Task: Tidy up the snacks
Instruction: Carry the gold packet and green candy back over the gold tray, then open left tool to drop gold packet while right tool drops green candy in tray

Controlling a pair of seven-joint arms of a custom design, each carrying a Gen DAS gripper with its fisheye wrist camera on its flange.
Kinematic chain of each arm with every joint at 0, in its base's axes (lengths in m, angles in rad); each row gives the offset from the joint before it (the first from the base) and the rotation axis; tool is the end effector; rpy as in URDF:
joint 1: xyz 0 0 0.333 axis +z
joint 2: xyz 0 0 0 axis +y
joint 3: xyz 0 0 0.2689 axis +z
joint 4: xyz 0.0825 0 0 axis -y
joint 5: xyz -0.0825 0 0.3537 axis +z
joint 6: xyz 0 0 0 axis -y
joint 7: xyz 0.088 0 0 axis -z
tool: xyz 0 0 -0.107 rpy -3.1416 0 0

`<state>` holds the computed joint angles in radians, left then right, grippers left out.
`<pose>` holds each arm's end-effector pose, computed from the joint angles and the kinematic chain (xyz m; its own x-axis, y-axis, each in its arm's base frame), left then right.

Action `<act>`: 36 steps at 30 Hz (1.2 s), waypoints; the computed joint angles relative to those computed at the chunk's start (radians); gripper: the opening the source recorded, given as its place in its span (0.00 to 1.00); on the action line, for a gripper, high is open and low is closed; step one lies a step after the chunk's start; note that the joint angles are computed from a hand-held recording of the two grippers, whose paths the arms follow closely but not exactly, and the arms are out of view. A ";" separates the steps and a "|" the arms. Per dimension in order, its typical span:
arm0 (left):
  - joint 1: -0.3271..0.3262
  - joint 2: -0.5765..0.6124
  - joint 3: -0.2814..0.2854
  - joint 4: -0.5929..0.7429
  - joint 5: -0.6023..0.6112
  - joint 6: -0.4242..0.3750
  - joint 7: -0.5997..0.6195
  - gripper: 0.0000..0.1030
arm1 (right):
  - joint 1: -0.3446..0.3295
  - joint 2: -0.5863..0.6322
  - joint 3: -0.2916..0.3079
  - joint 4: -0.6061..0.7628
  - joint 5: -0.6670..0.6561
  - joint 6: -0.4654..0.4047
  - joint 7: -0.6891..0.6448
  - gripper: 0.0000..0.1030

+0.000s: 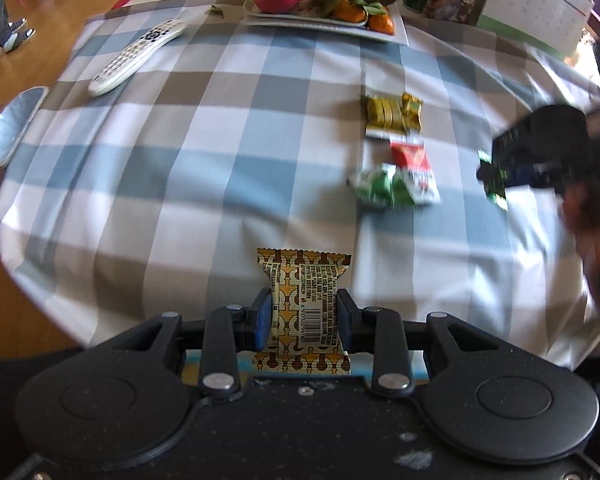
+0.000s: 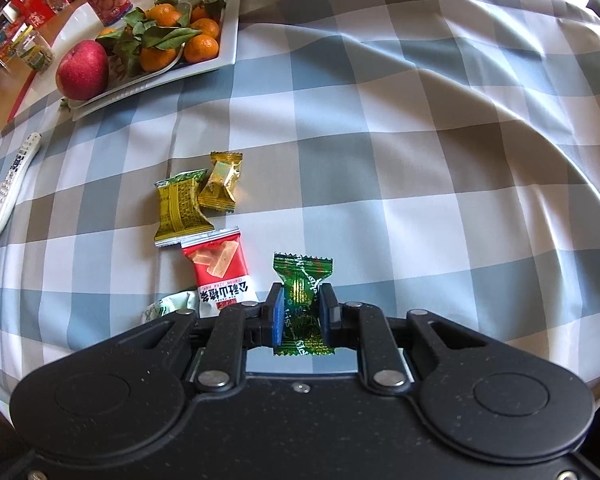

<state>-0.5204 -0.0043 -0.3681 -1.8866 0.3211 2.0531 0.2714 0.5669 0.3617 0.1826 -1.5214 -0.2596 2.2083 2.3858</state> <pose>0.3593 -0.4156 0.4844 0.2709 -0.9607 0.0606 -0.9028 -0.2755 -0.3302 0.4932 0.4261 0.4557 0.0507 -0.9933 -0.1043 -0.9372 -0.0112 -0.3485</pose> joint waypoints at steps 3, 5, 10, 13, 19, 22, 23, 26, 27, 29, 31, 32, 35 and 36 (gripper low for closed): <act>-0.020 -0.047 -0.015 -0.055 -0.022 0.005 -0.017 0.31 | 0.000 -0.026 0.000 -0.043 -0.005 0.028 0.010 0.24; -0.032 -0.070 -0.023 -0.086 -0.043 0.016 -0.030 0.31 | 0.002 -0.054 0.000 -0.081 -0.018 0.051 0.023 0.24; -0.062 -0.108 -0.043 -0.133 -0.044 0.026 -0.077 0.31 | -0.007 -0.178 0.010 -0.245 -0.023 0.171 0.074 0.25; -0.076 -0.129 -0.050 -0.152 -0.039 0.020 -0.109 0.31 | 0.000 -0.255 0.015 -0.341 -0.069 0.236 0.127 0.24; -0.097 -0.145 -0.059 -0.166 -0.031 -0.003 -0.147 0.31 | 0.016 -0.410 0.040 -0.542 -0.064 0.359 0.153 0.24; -0.102 -0.152 -0.060 -0.174 -0.033 -0.003 -0.166 0.31 | 0.033 -0.475 0.056 -0.624 -0.085 0.403 0.170 0.24; -0.104 -0.151 -0.061 -0.172 -0.030 -0.008 -0.171 0.31 | 0.039 -0.494 0.061 -0.647 -0.096 0.412 0.180 0.24; -0.110 -0.148 -0.067 -0.167 -0.017 -0.021 -0.183 0.31 | 0.062 -0.553 0.072 -0.725 -0.107 0.455 0.199 0.24; -0.112 -0.149 -0.067 -0.168 -0.016 -0.022 -0.186 0.31 | 0.072 -0.574 0.072 -0.755 -0.100 0.473 0.202 0.24; -0.115 -0.150 -0.068 -0.171 -0.015 -0.022 -0.194 0.31 | 0.096 -0.615 0.067 -0.816 -0.068 0.510 0.204 0.24; -0.117 -0.153 -0.068 -0.173 -0.016 -0.022 -0.199 0.31 | 0.108 -0.646 0.069 -0.862 -0.057 0.529 0.230 0.24; -0.118 -0.154 -0.068 -0.175 -0.015 -0.021 -0.201 0.31 | 0.112 -0.661 0.072 -0.883 -0.057 0.534 0.246 0.24; -0.119 -0.155 -0.068 -0.175 -0.009 -0.024 -0.211 0.31 | 0.130 -0.699 0.067 -0.935 -0.047 0.549 0.279 0.24; -0.119 -0.155 -0.068 -0.174 -0.008 -0.026 -0.215 0.31 | 0.139 -0.707 0.060 -0.947 -0.037 0.555 0.279 0.24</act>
<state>-0.6393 -0.1590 -0.4364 -2.0611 0.3136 2.0275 0.0566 0.7058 -0.3454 0.2425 -2.4689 -0.2967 2.7634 2.6651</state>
